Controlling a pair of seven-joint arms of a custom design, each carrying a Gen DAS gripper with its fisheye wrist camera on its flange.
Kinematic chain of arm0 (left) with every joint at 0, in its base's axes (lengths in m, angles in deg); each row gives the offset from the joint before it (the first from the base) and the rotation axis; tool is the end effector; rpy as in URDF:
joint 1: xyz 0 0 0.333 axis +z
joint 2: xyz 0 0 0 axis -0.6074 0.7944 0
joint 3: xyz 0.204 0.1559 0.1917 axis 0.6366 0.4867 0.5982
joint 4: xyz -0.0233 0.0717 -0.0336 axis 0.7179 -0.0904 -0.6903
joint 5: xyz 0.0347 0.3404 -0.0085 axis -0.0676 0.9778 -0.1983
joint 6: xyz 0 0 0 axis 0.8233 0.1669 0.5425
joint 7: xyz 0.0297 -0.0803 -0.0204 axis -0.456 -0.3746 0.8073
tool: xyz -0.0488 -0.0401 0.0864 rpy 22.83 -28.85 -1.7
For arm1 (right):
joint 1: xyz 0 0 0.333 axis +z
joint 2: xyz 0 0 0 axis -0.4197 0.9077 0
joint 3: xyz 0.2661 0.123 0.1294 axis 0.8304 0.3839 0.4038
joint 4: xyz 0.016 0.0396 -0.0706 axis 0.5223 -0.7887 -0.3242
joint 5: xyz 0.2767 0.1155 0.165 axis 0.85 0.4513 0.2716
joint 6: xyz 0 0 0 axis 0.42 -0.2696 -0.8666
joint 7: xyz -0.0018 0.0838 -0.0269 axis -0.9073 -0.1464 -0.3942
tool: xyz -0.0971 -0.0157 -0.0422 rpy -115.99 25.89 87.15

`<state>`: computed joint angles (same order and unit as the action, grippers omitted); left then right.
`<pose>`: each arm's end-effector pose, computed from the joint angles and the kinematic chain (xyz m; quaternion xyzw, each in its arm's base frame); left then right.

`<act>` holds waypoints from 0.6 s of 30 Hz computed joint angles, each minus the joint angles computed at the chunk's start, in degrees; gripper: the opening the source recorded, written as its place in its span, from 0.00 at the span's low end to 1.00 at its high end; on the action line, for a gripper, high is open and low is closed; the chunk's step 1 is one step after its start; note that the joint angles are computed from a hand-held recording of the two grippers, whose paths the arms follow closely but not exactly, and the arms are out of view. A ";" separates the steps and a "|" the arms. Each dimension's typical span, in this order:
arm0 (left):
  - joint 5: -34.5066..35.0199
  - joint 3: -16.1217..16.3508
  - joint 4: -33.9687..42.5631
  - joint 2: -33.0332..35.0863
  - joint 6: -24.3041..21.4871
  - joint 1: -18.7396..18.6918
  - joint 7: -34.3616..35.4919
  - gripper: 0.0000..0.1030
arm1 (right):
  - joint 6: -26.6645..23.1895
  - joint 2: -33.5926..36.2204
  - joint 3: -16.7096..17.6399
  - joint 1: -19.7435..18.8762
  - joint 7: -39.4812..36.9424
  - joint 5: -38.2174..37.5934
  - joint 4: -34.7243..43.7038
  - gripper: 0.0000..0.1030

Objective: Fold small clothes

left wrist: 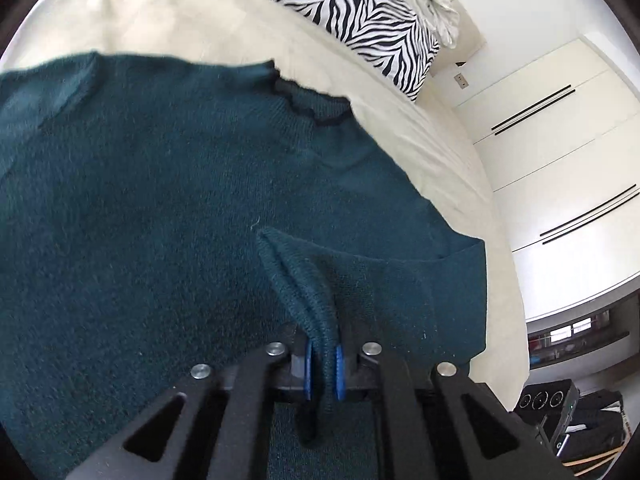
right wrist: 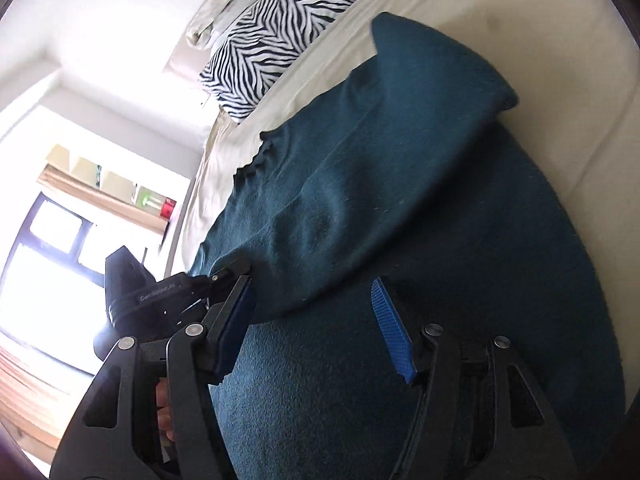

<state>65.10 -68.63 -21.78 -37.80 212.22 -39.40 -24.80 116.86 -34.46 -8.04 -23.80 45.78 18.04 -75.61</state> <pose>0.6340 -0.1045 0.5727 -0.8251 0.4186 -0.3782 0.0312 0.6800 0.1409 0.4345 -0.6449 0.5871 0.1439 0.4675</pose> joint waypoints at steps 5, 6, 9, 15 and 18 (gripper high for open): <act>8.13 3.04 -2.83 -3.54 6.61 -1.20 -3.47 0.09 | -1.30 3.29 0.17 -2.53 5.44 3.82 4.05 0.57; 8.40 3.00 -3.44 -3.96 7.78 -0.74 -2.95 0.09 | -1.50 4.37 0.04 -2.45 7.23 3.42 5.73 0.57; 8.78 2.94 -2.51 -3.28 8.53 0.25 -1.75 0.09 | -1.91 7.47 0.15 -2.28 12.68 1.73 10.55 0.57; 10.44 4.13 -4.99 -3.99 8.97 1.61 -2.24 0.09 | -3.37 19.61 1.87 -0.24 25.32 -4.94 29.98 0.57; 10.69 4.24 -6.41 -3.46 9.25 1.96 -3.19 0.09 | 0.25 23.30 2.14 1.04 28.38 -8.68 36.62 0.57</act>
<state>75.79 -64.40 -28.19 -41.26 221.48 -37.44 -27.98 117.12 -11.15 -5.91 -22.77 74.16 9.36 -38.99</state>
